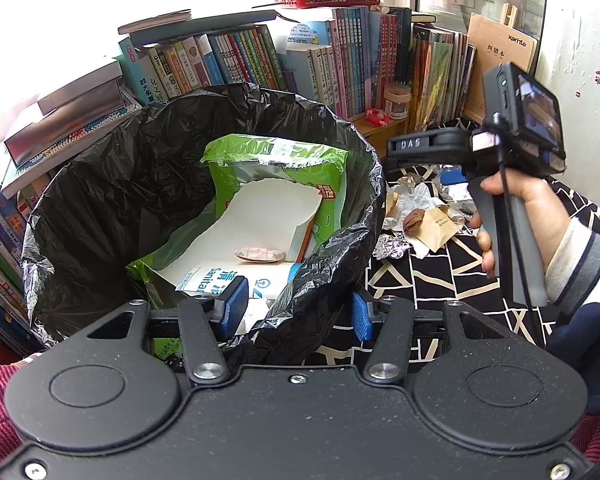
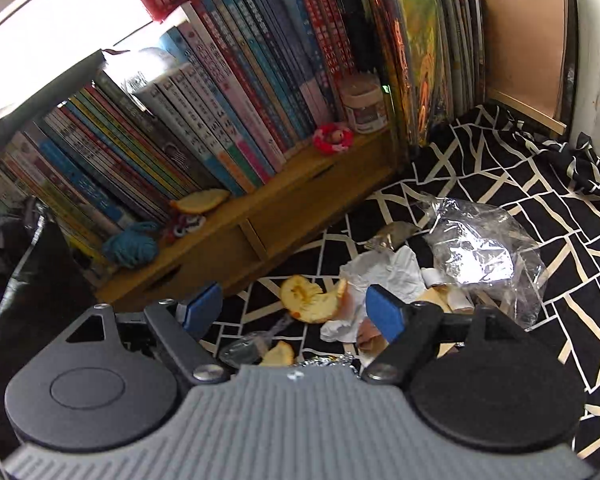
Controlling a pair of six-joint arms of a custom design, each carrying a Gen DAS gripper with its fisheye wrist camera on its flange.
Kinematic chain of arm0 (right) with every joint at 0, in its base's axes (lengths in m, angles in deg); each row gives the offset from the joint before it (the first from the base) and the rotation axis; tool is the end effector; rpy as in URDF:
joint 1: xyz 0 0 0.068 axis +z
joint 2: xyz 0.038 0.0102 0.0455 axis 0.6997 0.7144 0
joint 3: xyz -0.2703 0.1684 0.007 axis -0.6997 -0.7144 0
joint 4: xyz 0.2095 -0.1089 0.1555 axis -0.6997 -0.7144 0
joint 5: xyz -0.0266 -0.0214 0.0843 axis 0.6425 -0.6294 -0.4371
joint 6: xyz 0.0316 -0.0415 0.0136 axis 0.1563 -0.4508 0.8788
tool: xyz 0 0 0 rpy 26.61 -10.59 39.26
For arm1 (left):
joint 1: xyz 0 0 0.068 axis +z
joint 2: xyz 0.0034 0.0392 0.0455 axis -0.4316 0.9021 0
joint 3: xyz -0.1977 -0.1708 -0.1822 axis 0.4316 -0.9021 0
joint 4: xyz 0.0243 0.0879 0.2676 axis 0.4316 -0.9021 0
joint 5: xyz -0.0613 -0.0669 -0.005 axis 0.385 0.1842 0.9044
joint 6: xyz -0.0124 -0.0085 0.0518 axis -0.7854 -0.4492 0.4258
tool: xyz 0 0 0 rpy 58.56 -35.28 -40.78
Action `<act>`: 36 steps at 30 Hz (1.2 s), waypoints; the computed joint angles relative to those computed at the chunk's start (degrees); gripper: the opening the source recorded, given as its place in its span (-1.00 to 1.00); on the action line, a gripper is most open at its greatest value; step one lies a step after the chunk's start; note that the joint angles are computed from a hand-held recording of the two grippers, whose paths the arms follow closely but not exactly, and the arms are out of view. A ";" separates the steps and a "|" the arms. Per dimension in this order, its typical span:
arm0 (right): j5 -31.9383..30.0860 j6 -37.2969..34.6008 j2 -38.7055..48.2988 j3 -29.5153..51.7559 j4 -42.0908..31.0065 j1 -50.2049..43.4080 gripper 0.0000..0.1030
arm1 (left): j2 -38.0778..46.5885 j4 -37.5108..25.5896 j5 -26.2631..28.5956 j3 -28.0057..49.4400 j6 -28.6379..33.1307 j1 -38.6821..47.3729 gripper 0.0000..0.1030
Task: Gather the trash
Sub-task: 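Reach the right gripper to the crumpled silver foil on the cloth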
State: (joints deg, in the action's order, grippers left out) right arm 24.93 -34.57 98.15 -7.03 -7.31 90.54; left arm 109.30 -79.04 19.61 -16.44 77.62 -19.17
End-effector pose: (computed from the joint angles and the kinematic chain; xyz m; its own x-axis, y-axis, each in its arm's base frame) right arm 0.1749 0.1508 0.0850 -0.5422 0.3709 -0.7540 0.2494 0.9279 0.2771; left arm 0.1825 0.0063 0.1249 -0.5922 0.3824 -0.7092 0.5025 0.8634 0.0460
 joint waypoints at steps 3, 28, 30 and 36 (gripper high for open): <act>-0.52 -0.66 4.12 1.06 0.74 -1.23 0.71 | 0.03 0.11 -0.03 -0.04 -0.04 -0.05 -0.03; -6.18 -6.26 23.76 10.57 -0.98 -3.93 0.75 | -0.01 0.19 -0.17 -0.08 -0.17 -0.19 -0.02; -6.42 -6.43 24.07 10.85 -1.35 -3.97 0.75 | -0.01 0.19 -0.17 -0.08 -0.17 -0.19 -0.02; -7.01 -6.98 24.57 11.84 -2.65 -3.90 0.75 | 0.00 0.20 -0.16 -0.07 -0.14 -0.17 -0.02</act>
State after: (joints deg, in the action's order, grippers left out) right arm 17.92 -41.54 122.71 4.81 -9.96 86.65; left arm 109.30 -78.83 19.44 -16.51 77.48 -19.34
